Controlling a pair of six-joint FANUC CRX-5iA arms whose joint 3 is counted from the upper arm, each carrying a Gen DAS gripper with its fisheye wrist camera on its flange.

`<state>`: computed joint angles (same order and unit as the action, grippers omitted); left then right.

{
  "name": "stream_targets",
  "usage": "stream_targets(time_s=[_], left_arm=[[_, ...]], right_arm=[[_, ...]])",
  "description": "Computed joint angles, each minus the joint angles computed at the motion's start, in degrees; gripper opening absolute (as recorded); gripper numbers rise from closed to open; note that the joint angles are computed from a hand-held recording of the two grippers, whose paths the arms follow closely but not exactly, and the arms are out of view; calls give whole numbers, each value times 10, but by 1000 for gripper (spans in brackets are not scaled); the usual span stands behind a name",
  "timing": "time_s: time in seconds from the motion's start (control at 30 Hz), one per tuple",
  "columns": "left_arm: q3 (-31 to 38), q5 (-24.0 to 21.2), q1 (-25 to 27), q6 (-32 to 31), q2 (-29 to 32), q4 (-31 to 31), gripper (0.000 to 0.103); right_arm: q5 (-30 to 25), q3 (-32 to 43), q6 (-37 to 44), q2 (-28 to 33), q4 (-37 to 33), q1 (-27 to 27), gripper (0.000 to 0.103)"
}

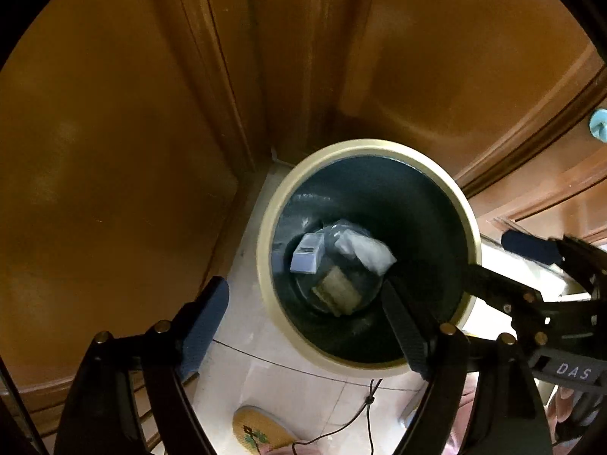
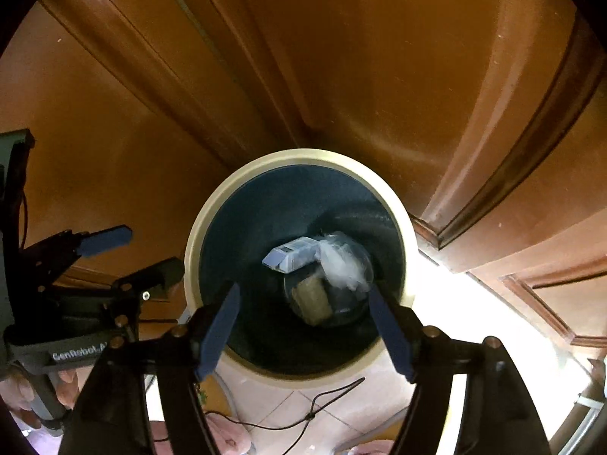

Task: Collect trash
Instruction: 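Open both tools to drop the carton and tissue into the bin, then raise both tools back up toward the remaining trash on the counter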

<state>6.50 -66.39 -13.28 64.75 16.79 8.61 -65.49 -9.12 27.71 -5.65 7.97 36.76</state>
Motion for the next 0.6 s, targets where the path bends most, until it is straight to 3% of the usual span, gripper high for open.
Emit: stream_targets(time_s=[0.23, 0.6], left_arm=[[17, -18, 8, -2, -9, 5, 82], [118, -114, 5, 7, -10, 7, 82]], right_arm=[[-20, 7, -36, -22, -6, 5, 71], [-104, 72, -100, -34, 24, 25, 71]])
